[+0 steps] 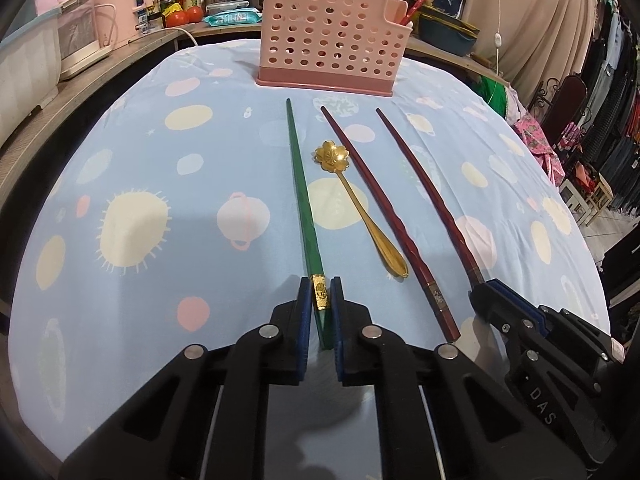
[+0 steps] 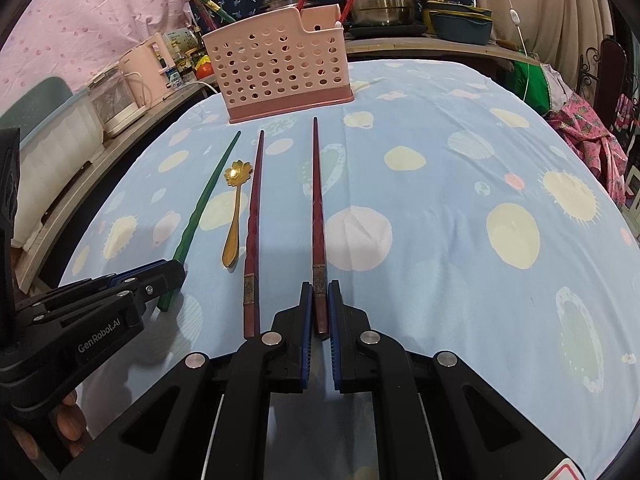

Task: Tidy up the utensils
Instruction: 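Lift both chopsticks and carry them above the pink basket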

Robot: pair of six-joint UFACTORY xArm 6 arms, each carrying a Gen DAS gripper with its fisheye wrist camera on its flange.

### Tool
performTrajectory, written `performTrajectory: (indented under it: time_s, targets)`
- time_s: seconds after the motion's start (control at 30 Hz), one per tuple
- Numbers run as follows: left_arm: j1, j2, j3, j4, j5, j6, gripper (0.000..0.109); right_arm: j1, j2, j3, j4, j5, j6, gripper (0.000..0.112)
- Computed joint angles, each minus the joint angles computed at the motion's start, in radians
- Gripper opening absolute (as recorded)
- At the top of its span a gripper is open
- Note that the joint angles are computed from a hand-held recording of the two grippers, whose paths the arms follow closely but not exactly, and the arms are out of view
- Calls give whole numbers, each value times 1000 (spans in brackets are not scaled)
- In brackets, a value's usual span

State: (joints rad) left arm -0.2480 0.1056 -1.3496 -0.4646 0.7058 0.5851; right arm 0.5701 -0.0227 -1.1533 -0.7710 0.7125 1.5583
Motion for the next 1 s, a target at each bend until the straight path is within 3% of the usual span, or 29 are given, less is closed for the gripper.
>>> performTrajectory:
  time_s: [1.0]
  targets:
    - [47,-61,-44,-116,2,60,7,47,-98,-26,-130,83,73,7]
